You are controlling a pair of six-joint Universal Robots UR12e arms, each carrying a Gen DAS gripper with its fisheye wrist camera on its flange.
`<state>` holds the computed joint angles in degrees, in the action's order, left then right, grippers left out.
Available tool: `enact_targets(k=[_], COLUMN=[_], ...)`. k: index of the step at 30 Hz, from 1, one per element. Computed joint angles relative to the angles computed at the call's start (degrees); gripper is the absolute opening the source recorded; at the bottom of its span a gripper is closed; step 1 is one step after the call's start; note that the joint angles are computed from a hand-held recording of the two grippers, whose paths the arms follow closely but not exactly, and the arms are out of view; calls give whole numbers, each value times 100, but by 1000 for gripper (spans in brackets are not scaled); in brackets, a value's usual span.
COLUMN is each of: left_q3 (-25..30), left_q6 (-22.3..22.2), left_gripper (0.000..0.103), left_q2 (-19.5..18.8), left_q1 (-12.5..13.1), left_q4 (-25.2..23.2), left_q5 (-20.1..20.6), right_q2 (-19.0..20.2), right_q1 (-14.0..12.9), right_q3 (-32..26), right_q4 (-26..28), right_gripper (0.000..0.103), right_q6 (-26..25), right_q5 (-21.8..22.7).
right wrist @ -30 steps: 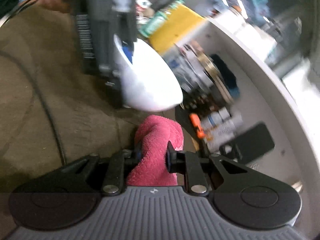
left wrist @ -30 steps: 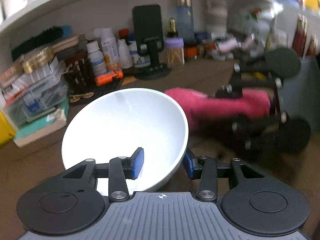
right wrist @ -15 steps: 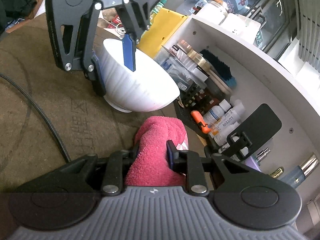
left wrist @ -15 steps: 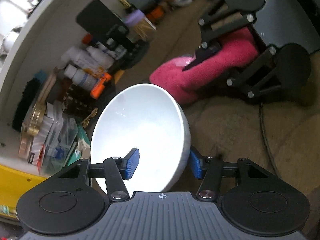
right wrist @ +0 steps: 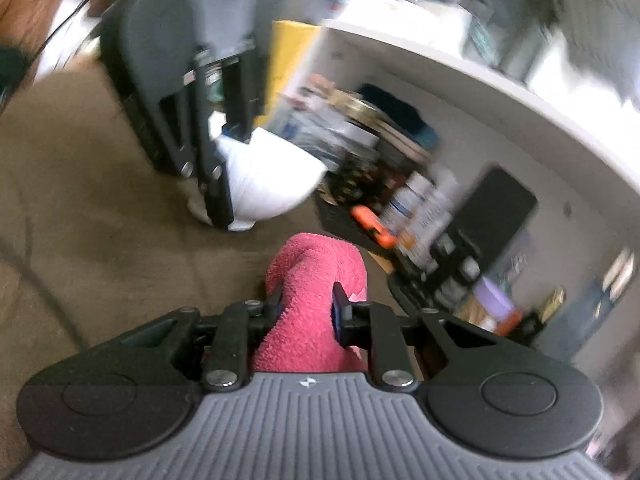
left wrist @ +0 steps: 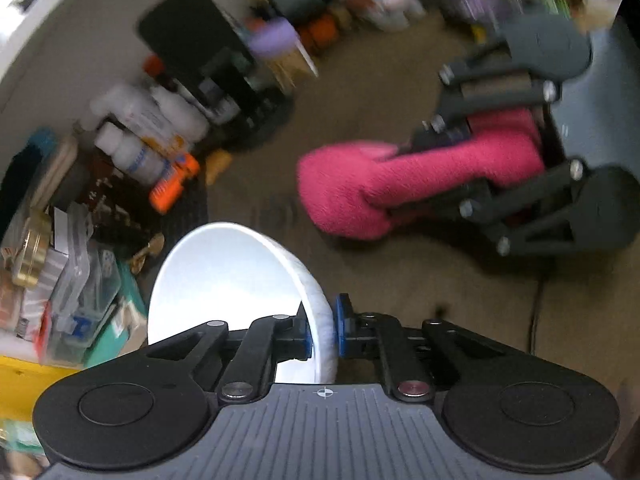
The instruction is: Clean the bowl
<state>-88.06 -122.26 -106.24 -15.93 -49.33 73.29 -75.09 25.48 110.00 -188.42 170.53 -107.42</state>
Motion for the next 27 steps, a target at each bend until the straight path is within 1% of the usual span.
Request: enact_targets(k=[1,2,3,4,5,7,8,9,10,11,12,13,16,18,21,23,24,25,26,27], left_q3=[-50,-72,-198,-397,-531,-658,-769,-899,-968,-940,-955,-1021,-968,-910,-833,-798,-783,-768,-752,-743], left_q6=[-338,-435,-753,-1259,-1634,-2059,-2382,-2858,-3207,-3316,-3524,-3896,-4246,-4313,-4338,-4253,-4183,-4118,-4002,-3946], left_gripper=[13,14,15,15,15,14,13,13,12,11,11,11,11,11,11,11,11,11,11,11], left_q2=[41,51,93,136,147,137,135,104,72,39,3,-41,-173,-232,-288,-282,-272,-262,-250,-238], left_q1=[96,137,241,381,478,573,660,781,859,874,920,980,1025,1040,1053,1031,1019,1007,1004,1007], left_q4=[-7,11,149,432,616,844,1058,1413,1627,1655,1756,2047,2260,2231,2162,2086,2025,1970,1870,1850], left_q5=[-449,-657,-1106,-1687,-2121,-2593,-2920,-3334,-3600,-3681,-3850,-4033,-4148,-4212,-4292,-4238,-4200,-4161,-4131,-4108], right_q2=[-90,-186,-275,-356,-391,-399,-376,-343,-297,-270,-244,-225,-317,-426,-495,-433,-396,-342,-288,-273], right_q1=[-114,-243,-373,-522,-613,-659,-652,-643,-637,-640,-615,-575,-468,-402,-261,-236,-246,-257,-296,-347], right_q3=[83,187,284,398,464,488,461,418,365,330,289,255,302,369,348,230,185,127,77,75], right_q4=[-99,-280,-469,-765,-976,-1072,-995,-875,-732,-642,-535,-424,-229,-126,9,53,53,54,38,3], right_gripper=[20,20,20,19,19,19,20,20,20,19,20,20,20,19,19,19,19,19,19,19], right_q6=[370,761,1162,1580,1838,1999,1969,1919,1841,1781,1612,1380,907,699,390,354,376,423,553,710], right_q5=[272,598,917,1306,1528,1567,1505,1441,1453,1496,1591,1730,1991,2252,2460,2527,2497,2338,2166,2108])
